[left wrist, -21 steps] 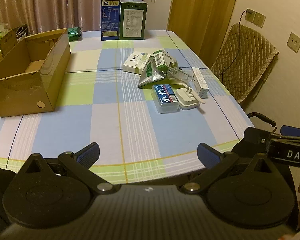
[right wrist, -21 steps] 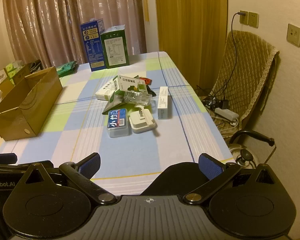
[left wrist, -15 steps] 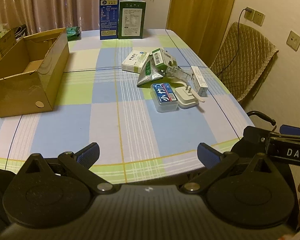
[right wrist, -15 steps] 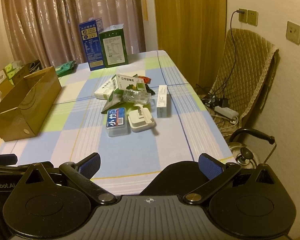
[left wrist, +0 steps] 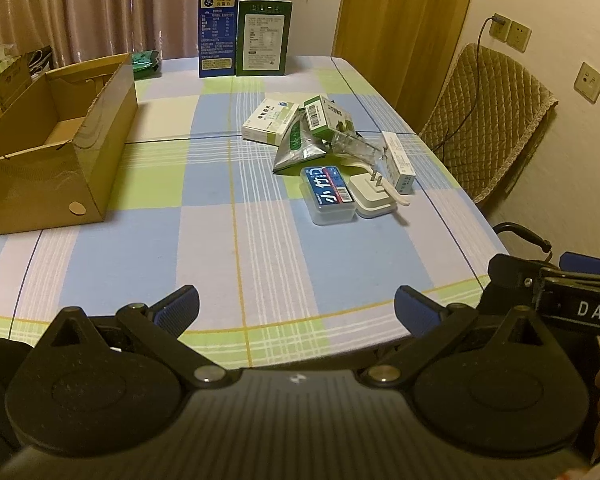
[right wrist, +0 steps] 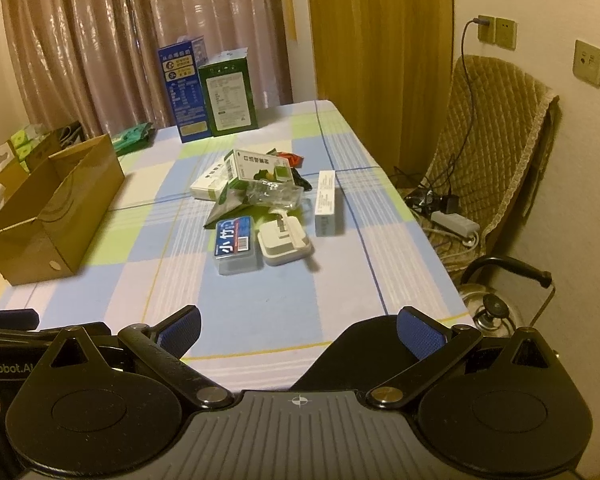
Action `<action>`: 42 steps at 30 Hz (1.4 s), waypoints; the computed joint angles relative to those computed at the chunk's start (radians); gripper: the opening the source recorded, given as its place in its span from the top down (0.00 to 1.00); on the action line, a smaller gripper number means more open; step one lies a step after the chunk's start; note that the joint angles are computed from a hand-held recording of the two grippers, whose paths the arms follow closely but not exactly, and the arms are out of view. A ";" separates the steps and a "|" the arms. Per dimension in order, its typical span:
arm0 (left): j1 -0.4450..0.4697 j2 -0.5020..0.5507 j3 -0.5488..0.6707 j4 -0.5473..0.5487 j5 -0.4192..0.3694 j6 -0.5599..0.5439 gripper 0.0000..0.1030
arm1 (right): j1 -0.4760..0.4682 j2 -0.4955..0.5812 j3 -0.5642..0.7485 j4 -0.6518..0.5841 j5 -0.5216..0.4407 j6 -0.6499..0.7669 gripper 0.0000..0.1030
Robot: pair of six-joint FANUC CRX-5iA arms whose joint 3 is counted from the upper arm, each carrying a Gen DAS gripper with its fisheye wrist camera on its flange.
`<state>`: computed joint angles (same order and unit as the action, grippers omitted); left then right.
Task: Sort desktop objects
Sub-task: 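Move left tool toward blue floss box while right tool approaches white plug charger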
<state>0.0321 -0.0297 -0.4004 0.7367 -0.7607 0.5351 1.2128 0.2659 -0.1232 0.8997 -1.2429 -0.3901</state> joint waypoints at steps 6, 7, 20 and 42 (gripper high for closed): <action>-0.008 0.019 0.019 -0.019 -0.008 0.018 0.01 | -0.010 0.000 0.000 -0.006 0.008 0.002 0.02; -0.009 0.023 0.024 -0.024 -0.008 0.021 0.01 | -0.014 0.001 0.001 -0.007 0.012 0.005 0.02; -0.050 0.129 0.141 -0.081 -0.001 0.075 0.01 | -0.095 0.012 0.003 0.021 0.073 0.052 0.02; -0.202 0.433 0.341 -0.044 0.123 0.007 0.15 | -0.281 0.039 -0.039 -0.070 0.278 0.204 0.02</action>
<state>-0.1703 0.4034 -0.0597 0.6922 -0.6372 0.5420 0.9314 0.3048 -0.1621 0.8294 -0.9651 -0.1861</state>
